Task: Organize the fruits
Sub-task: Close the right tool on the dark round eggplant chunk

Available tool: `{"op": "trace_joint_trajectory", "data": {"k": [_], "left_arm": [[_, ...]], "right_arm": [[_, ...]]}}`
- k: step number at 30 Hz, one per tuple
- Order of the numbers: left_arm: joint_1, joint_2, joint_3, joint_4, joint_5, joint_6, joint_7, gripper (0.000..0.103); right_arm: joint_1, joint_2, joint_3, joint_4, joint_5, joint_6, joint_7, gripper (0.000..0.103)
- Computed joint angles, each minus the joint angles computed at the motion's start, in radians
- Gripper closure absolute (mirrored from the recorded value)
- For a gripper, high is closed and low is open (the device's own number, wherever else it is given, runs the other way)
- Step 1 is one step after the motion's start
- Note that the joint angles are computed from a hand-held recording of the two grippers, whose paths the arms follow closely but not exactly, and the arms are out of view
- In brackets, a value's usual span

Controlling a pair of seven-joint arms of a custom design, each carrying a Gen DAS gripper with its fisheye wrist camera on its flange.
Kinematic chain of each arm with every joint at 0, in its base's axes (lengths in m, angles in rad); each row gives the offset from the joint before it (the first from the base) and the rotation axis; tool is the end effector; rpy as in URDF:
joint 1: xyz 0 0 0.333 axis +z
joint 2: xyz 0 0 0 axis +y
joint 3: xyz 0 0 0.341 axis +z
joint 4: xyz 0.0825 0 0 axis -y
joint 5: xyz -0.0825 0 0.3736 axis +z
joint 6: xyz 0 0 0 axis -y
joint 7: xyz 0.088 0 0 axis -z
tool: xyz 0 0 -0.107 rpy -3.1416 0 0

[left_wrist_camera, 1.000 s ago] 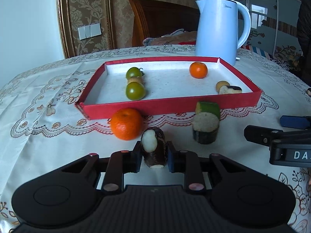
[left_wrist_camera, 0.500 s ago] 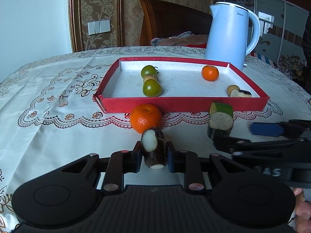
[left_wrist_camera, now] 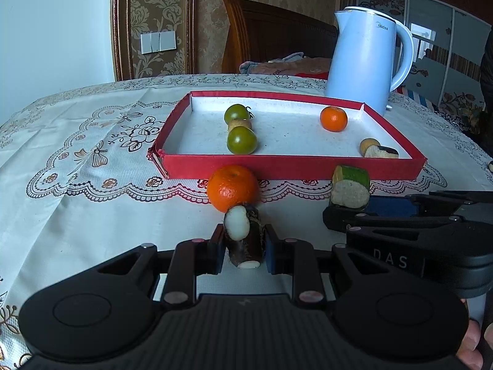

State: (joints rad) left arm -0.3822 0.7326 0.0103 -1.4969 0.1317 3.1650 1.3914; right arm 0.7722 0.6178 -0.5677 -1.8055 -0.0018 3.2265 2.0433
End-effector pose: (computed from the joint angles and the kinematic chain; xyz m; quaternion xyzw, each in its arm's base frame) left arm 0.7151 -0.2942 0.3746 -0.5183 0.7268 -0.3776 0.2463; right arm 0.6748 0.2191 0.3782 -0.6246 0.6420 -0.2965 0.3313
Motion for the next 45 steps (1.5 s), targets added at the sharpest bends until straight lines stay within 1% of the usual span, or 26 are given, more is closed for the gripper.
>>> {"op": "trace_joint_trajectory", "data": {"k": [4, 9, 11, 14, 18, 21, 23, 27, 30, 31, 35, 37, 40, 44, 45], "left_arm": [[0.003, 0.001, -0.004, 0.003, 0.001, -0.006, -0.001, 0.078], [0.016, 0.0, -0.019, 0.002, -0.002, -0.005, 0.001, 0.078], [0.019, 0.001, -0.024, 0.003, -0.003, -0.005, 0.002, 0.078], [0.018, 0.001, -0.022, 0.003, -0.003, -0.005, 0.003, 0.078], [-0.001, 0.002, 0.002, 0.003, 0.001, -0.004, -0.004, 0.078], [-0.011, 0.002, 0.015, 0.002, 0.006, -0.001, -0.008, 0.078], [-0.014, 0.003, 0.018, 0.003, 0.008, 0.001, -0.008, 0.078], [-0.035, 0.005, 0.043, 0.006, 0.009, 0.005, -0.022, 0.079], [-0.063, 0.004, 0.077, 0.002, 0.015, 0.018, -0.034, 0.079], [-0.067, 0.004, 0.081, 0.002, 0.017, 0.019, -0.035, 0.079], [-0.055, 0.003, 0.064, 0.003, 0.014, 0.013, -0.034, 0.079], [-0.056, 0.0, 0.066, 0.001, 0.013, 0.012, -0.038, 0.079], [-0.086, -0.004, 0.103, -0.007, 0.018, 0.027, -0.049, 0.079], [-0.094, -0.007, 0.107, -0.008, 0.019, 0.033, -0.043, 0.078], [-0.103, -0.004, 0.118, -0.005, 0.018, 0.03, -0.046, 0.078]], "right_arm": [[-0.019, -0.004, 0.024, 0.002, -0.006, 0.01, -0.015, 0.069], [-0.027, -0.011, 0.037, -0.01, 0.015, 0.028, -0.033, 0.07], [0.008, -0.01, -0.001, -0.024, 0.032, 0.03, -0.031, 0.07], [0.039, -0.02, -0.033, -0.052, 0.059, 0.037, -0.033, 0.07], [0.123, -0.016, -0.116, -0.098, 0.107, 0.07, -0.05, 0.07], [0.175, -0.009, -0.164, -0.122, 0.154, 0.096, -0.082, 0.07], [0.185, -0.012, -0.168, -0.133, 0.181, 0.105, -0.104, 0.07], [0.184, -0.017, -0.159, -0.139, 0.236, 0.109, -0.144, 0.07], [0.209, -0.005, -0.183, -0.137, 0.29, 0.108, -0.168, 0.07], [0.208, -0.005, -0.181, -0.138, 0.303, 0.108, -0.176, 0.07], [0.217, -0.003, -0.185, -0.142, 0.349, 0.112, -0.203, 0.07], [0.221, -0.004, -0.186, -0.145, 0.366, 0.115, -0.215, 0.07], [0.226, -0.006, -0.186, -0.152, 0.393, 0.125, -0.231, 0.07], [0.237, -0.003, -0.194, -0.158, 0.436, 0.133, -0.252, 0.07], [0.237, -0.003, -0.194, -0.158, 0.444, 0.134, -0.258, 0.07]]}}
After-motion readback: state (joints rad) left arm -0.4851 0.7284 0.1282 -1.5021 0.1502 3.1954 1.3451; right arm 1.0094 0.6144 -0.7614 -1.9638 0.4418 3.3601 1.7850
